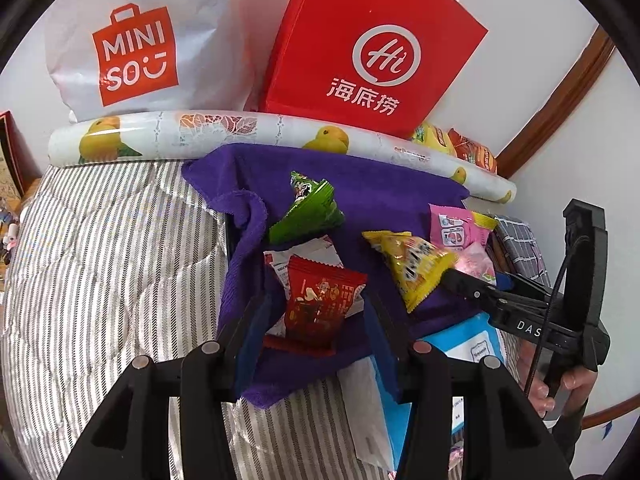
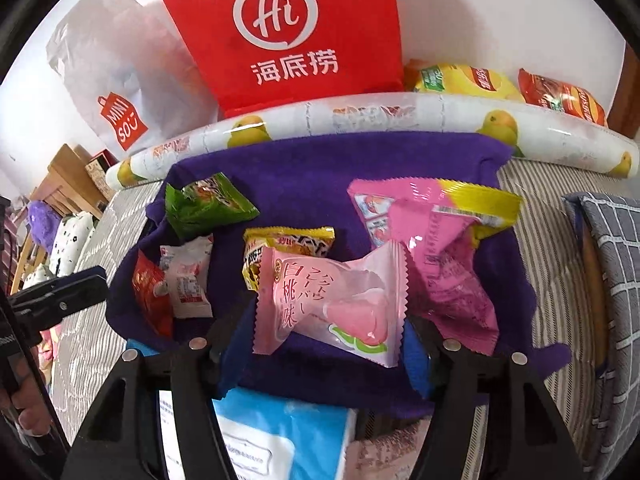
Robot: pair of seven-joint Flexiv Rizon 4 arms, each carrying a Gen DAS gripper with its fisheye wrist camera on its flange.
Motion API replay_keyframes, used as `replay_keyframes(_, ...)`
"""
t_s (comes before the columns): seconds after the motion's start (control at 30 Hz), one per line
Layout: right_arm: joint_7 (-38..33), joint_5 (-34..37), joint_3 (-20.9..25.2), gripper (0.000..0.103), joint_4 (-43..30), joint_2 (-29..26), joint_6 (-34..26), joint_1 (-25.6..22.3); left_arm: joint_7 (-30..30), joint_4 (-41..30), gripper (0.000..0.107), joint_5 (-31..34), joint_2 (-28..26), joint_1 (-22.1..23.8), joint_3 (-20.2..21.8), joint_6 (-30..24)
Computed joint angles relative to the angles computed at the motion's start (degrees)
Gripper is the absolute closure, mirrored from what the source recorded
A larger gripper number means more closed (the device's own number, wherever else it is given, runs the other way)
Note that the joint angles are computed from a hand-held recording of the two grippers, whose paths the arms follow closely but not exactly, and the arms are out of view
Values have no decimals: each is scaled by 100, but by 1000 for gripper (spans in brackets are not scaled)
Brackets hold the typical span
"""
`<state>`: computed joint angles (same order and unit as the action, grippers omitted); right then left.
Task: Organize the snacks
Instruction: 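Lower both snacks onto the towel and open both grippers, then grasp the pale pink biscuit packet with the right gripper while the left reaches toward the blue packet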
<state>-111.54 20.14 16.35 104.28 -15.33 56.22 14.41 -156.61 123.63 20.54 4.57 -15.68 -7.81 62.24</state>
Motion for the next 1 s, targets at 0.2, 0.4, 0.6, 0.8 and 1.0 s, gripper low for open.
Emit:
replay_keyframes(0.2,74,-40,-63,30,172,241,69,-21,-178,-41,58,147,275,-24,-136,-294)
replay_keyframes(0.4,-61,367,-105,30,374,714,148,-161,-373,-114,58,274,600,-51,-371,-700)
replay_keyframes(0.6,-333,708,-333,32,875,1345,354,-226,-633,-113,56,336,810,-97,-607,-907)
replay_keyframes(0.8,-505,676,-634,50,1483,1732,424,-228,-940,-122,56,386,869,-169,-788,-1088)
replay_keyframes(1.0,-856,592,-703,64,1878,1690,584,-176,-1140,-193,56,431,758,-262,-852,-1271)
